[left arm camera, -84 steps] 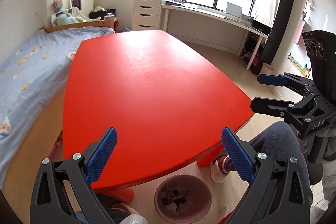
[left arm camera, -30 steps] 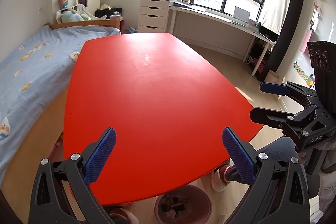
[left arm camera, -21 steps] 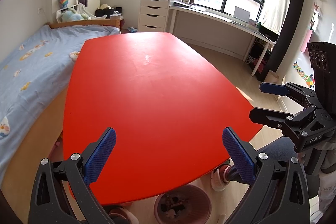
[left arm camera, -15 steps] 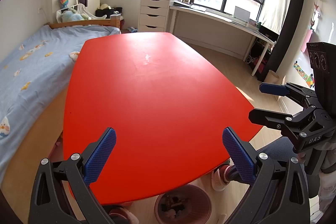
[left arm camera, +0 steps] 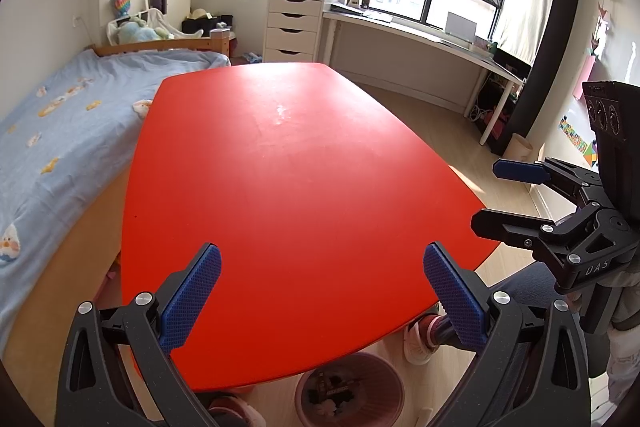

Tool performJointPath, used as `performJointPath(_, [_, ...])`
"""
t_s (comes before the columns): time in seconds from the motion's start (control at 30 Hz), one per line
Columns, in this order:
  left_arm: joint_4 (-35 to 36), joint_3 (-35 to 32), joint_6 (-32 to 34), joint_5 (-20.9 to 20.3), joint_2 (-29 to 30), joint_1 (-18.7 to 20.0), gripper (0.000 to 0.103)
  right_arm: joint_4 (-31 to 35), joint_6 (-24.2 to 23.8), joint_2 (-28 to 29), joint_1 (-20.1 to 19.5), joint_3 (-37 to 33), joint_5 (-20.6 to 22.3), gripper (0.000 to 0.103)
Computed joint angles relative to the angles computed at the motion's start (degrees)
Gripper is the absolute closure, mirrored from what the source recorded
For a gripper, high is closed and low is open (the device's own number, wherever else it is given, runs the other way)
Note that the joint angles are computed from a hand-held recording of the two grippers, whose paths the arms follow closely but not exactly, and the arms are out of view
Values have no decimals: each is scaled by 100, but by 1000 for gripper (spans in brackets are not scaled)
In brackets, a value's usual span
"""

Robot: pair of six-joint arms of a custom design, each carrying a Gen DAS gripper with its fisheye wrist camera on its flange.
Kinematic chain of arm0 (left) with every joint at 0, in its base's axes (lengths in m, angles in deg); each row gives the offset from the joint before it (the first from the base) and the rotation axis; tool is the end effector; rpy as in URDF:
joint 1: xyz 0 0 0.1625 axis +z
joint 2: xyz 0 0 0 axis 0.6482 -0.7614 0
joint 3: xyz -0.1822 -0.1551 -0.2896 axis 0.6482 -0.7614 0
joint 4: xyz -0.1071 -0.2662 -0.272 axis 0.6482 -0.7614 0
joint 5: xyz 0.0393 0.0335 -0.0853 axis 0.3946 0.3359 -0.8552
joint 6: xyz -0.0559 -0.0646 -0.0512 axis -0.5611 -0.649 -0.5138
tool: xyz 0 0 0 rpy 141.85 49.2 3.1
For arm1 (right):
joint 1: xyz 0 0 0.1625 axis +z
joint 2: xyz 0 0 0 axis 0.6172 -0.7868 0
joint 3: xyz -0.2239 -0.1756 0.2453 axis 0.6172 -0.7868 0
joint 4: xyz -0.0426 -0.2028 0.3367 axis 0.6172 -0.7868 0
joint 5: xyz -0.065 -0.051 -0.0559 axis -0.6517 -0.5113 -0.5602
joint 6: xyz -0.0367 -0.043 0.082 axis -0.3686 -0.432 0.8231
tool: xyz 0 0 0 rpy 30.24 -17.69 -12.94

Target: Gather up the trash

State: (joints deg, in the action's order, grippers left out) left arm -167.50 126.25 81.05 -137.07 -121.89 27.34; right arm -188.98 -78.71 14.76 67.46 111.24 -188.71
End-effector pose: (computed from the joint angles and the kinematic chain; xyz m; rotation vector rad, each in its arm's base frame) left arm -0.0052 -0.5171 0.2344 0.4815 2.3783 -0.9720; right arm 0.2779 -0.5979 -0.0350 1.1216 -2.4855 0.6232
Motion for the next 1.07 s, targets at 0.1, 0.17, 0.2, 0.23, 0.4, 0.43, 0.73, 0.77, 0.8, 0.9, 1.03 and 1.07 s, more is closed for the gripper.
performJointPath(0.1, [17, -4, -9, -3, -5, 8, 6, 0, -5, 2, -4, -5, 2, 3])
performJointPath(0.17, [31, -7, -7, 0, -9, 16, 6, -8, -11, 4, -7, -2, 9, 3])
performJointPath(0.2, [50, -18, -6, 5, -11, 18, 6, -8, -11, 4, -7, -2, 9, 3])
performJointPath(0.23, [61, -26, -2, 4, -13, 23, 6, -8, -11, 4, -7, -2, 9, 3])
performJointPath(0.4, [70, -42, 17, 18, -15, 36, 6, -9, -3, 13, 7, -15, -5, 3])
performJointPath(0.43, [53, -46, 42, 49, -2, 31, 6, -12, -5, 9, 5, -14, -1, 3])
performJointPath(0.73, [32, -43, 76, 24, -1, 50, 6, -6, 1, 7, 11, -18, -6, 3])
performJointPath(0.77, [1, -39, 116, 56, 16, 37, 6, -6, 1, 7, 11, -18, -6, 3])
performJointPath(0.8, [-26, -39, 155, 95, 38, 21, 6, -6, 1, 7, 11, -18, -6, 3])
performJointPath(0.9, [-34, -55, 176, 163, 72, 1, 6, -4, -7, 3, 7, -17, 3, 3])
performJointPath(1.03, [-90, -60, 216, 159, 96, 0, 6, -4, -4, 3, 6, -17, 2, 3])
performJointPath(1.07, [-91, -61, 240, 168, 100, -3, 6, -1, 3, 3, 15, -23, -11, 3])
